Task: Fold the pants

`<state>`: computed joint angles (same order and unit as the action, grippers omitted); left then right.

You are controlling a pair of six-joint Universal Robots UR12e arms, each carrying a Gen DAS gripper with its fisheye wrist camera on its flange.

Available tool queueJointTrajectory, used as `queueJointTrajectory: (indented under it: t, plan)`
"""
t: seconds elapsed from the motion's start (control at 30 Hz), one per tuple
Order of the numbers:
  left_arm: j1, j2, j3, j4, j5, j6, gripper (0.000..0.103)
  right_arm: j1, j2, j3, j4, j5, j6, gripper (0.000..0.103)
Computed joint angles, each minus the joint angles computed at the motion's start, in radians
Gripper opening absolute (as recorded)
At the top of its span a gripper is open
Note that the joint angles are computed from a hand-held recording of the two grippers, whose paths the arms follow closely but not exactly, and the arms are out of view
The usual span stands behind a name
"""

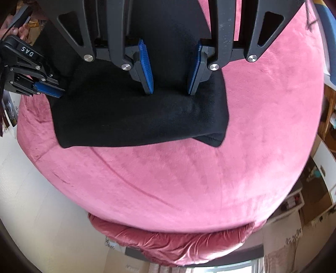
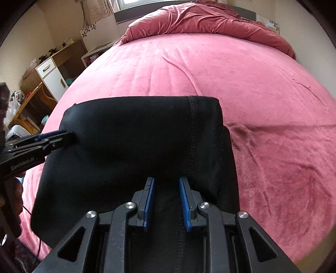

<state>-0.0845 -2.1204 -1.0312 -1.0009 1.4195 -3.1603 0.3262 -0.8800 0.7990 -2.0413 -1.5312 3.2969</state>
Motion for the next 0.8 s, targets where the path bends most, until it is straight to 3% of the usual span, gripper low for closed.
queueJointTrajectory:
  t: [0.3, 0.4, 0.43, 0.6, 0.7, 0.8]
  plan:
    - [0.007, 0.024, -0.033, 0.045, -0.014, -0.051, 0.035, -0.011, -0.005, 0.014, -0.025, 0.043, 0.013, 0.019]
    - [0.015, 0.047, -0.061, 0.071, -0.027, -0.071, 0.053, -0.013, -0.012, 0.024, -0.035, 0.059, 0.022, 0.022]
    - [0.016, 0.057, -0.074, 0.084, -0.023, -0.075, 0.058, -0.014, -0.011, 0.021, -0.036, 0.063, 0.019, 0.024]
    - [0.02, 0.092, -0.114, 0.12, -0.006, -0.064, 0.059, -0.013, -0.02, 0.024, -0.042, 0.075, 0.01, 0.037]
    - [0.025, 0.112, -0.139, 0.127, -0.008, -0.067, 0.062, -0.011, -0.026, 0.026, -0.054, 0.058, 0.016, 0.05]
    - [0.029, 0.129, -0.165, 0.136, -0.013, -0.067, 0.066, -0.014, -0.034, 0.03, -0.068, 0.049, 0.027, 0.052]
